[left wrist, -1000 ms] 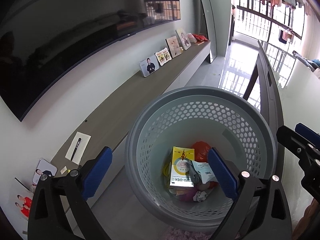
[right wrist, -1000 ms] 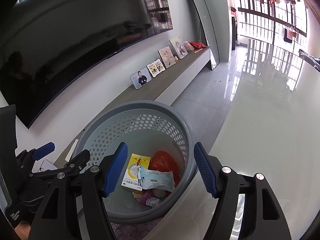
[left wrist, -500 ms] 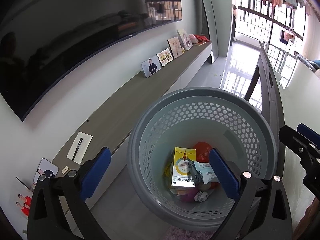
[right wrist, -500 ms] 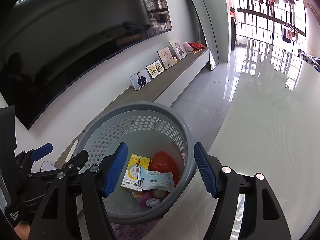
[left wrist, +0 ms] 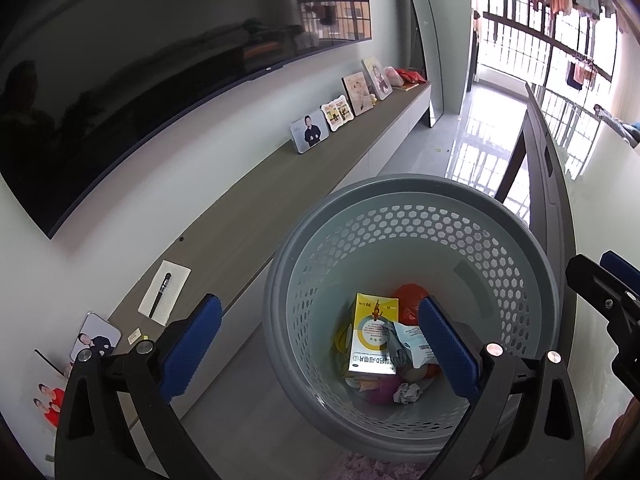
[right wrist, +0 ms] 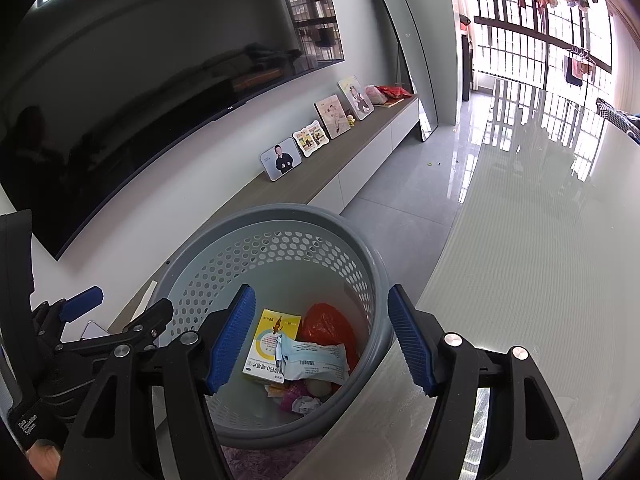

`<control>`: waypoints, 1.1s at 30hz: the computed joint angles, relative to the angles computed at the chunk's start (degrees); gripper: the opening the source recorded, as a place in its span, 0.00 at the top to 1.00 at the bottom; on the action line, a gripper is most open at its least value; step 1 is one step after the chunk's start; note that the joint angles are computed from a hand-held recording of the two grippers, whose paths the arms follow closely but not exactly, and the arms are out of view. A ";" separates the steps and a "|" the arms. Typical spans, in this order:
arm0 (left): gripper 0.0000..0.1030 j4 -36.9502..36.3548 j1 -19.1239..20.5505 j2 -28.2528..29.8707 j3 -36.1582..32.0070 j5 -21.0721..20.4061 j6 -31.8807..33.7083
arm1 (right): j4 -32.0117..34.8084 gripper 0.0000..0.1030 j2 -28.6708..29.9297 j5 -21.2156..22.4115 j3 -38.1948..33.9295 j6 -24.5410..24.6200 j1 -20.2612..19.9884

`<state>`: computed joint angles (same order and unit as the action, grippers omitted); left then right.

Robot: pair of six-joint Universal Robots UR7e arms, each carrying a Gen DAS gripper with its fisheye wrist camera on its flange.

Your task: Collect trash

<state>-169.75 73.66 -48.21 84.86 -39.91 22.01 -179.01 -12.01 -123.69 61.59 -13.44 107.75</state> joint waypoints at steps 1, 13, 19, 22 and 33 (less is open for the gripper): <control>0.06 -0.12 -0.02 0.00 0.05 0.03 0.05 | 0.00 0.36 0.00 0.00 0.00 0.00 0.00; 0.06 0.32 0.06 0.10 0.04 0.22 -0.59 | 0.03 0.36 -0.03 0.01 -0.02 -0.02 0.00; 0.06 1.00 0.18 -0.41 0.35 -0.88 -0.92 | 0.26 0.36 -0.05 -0.10 -0.12 0.06 0.05; 0.06 0.96 0.09 -0.36 0.37 -0.82 -0.69 | 0.20 0.36 0.01 -0.11 -0.22 0.02 0.06; 0.06 -0.12 -0.14 -0.04 0.32 -0.08 0.32 | 0.33 0.36 -0.05 -0.17 -0.31 0.07 0.12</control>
<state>-169.87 73.53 -48.24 85.18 -39.99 22.33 -178.68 -12.06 -123.87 61.28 -13.37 107.87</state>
